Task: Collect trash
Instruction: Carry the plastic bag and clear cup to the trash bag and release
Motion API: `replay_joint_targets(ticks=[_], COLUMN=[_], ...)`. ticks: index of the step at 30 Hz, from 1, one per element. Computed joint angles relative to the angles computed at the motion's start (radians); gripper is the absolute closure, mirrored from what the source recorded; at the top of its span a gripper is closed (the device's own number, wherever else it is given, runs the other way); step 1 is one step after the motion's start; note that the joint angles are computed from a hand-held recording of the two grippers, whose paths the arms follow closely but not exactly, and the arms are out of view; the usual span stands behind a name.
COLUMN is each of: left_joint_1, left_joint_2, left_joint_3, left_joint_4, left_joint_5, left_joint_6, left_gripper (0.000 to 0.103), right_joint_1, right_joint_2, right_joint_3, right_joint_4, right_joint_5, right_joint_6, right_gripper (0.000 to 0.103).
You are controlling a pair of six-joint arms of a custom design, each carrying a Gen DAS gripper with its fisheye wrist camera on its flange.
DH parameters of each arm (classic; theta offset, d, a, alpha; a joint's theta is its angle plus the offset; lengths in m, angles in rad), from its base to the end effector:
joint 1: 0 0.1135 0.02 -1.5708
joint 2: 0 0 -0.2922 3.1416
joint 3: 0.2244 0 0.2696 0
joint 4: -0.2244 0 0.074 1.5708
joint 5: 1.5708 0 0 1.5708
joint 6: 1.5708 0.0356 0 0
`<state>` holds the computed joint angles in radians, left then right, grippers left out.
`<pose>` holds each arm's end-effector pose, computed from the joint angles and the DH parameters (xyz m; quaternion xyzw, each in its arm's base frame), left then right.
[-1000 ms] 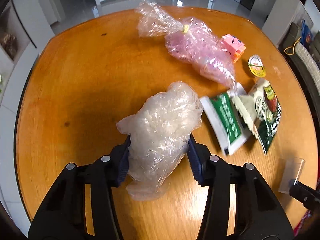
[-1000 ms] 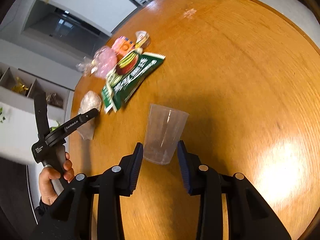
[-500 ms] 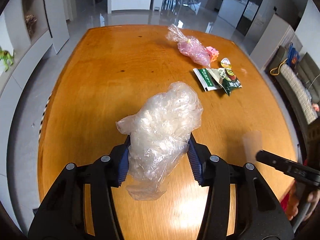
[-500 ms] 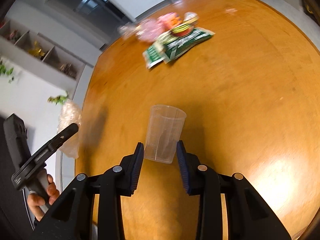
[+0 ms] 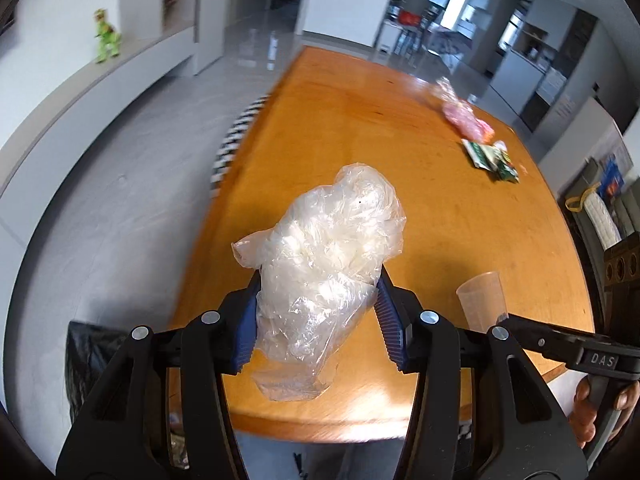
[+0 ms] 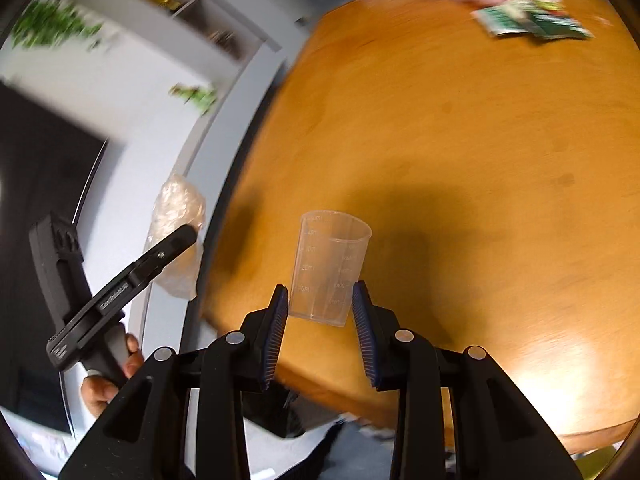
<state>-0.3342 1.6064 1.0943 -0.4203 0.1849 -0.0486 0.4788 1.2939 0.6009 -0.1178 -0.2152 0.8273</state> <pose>0.3321 -0.1223 0.2415 0.1632 0.9317 -0.1455 0.2901 0.2234 0.1245 0.1940 0.1208 0.9162 0.3033 0.2323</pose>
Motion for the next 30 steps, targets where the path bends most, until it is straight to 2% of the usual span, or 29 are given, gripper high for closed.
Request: replay_joint_targets(ticks=[4,12,22,23,24,25,26,30], left_joint_1=[0.165,0.517,0.886,0.909,0.925,0.945,0.969,1.01], left_joint_2=[-0.131,-0.305,-0.317,-0.31,-0.302,-0.291,-0.288,-0.273], left_joint_3=[-0.118,-0.295,-0.403,-0.408,-0.409,-0.408,-0.414,-0.398], left_joint_4=[-0.001,-0.021,0.016,0.024,0.029,0.038,0.056,0.058], left_joint_5=[0.025,0.077,0.201,0.211,0.216,0.226,0.23,0.226], left_joint_6=[0.03,0.132,0.233,0.239,0.243,0.233,0.216,0.18], left_gripper=[0.053,0.053,0.05,0.045,0.019,0.007,0.006,0.006], right_joint_1=[0.166,0.383,0.5,0.514,0.533,0.549,0.561,0.57], right_joint_2=[0.129,0.395,0.688,0.726,0.731,0.752,0.748,0.729], right_joint_3=[0.102,0.399,0.714,0.773,0.782,0.818,0.805,0.774], right_joint_4=[0.039,-0.024,-0.091,-0.124,-0.154,-0.188,-0.164,-0.136], right_joint_5=[0.026,0.047,0.006,0.022,0.043,0.07,0.087,0.083], right_joint_6=[0.017,-0.03,-0.084,-0.123,-0.134,-0.136,-0.12,-0.13], right_gripper=[0.068,0.068,0.068,0.067,0.055,0.032,0.028,0.028])
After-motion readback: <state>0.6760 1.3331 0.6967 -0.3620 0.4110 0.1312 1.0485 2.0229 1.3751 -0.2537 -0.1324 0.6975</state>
